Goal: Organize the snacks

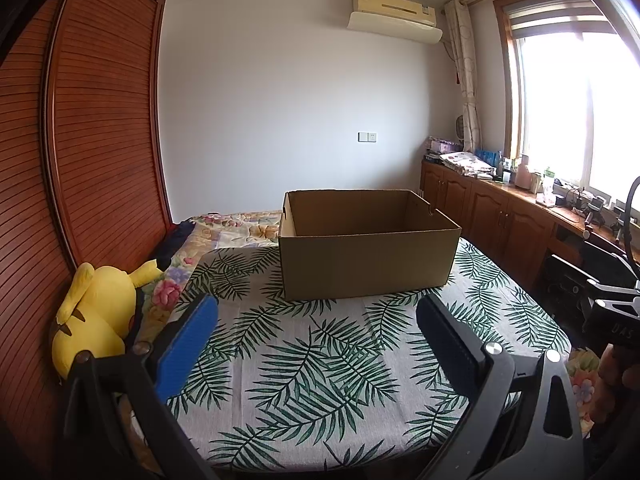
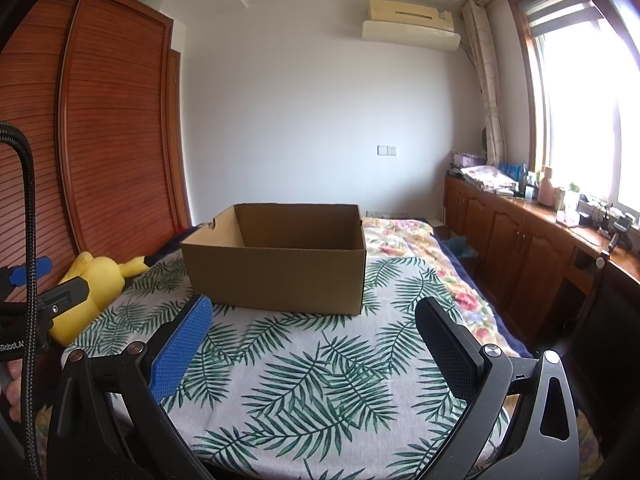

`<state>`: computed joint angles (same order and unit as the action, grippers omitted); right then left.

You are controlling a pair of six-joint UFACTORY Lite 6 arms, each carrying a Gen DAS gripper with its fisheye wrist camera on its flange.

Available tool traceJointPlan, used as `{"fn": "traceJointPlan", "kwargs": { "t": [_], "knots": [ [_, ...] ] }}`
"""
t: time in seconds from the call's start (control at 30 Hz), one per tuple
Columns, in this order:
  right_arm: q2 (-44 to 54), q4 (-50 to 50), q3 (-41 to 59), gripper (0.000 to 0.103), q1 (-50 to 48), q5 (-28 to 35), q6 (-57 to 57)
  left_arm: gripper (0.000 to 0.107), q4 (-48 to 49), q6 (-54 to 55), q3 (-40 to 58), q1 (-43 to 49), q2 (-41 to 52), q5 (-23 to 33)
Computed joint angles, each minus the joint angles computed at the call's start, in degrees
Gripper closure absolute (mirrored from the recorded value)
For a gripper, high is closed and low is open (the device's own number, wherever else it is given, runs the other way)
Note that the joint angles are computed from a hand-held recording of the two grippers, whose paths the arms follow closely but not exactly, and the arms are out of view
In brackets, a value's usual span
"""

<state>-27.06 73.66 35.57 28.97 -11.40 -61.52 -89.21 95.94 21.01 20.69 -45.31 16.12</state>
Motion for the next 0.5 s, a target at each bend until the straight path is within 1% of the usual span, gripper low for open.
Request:
{"fn": "traceJointPlan", "kwargs": {
  "t": [0.17,0.5],
  "knots": [
    [-0.06,-2.8,-0.24,0.0,-0.5,0.58,2.82,0.006,1.2,-1.45,-0.06,-0.25,-0.44,-0.2],
    [-0.58,-3.2,-0.51,0.0,-0.98,1.16,3.01,0.006,2.1,-2.57,-0.01,-0.31,-0.85,-0.18]
  ]
}}
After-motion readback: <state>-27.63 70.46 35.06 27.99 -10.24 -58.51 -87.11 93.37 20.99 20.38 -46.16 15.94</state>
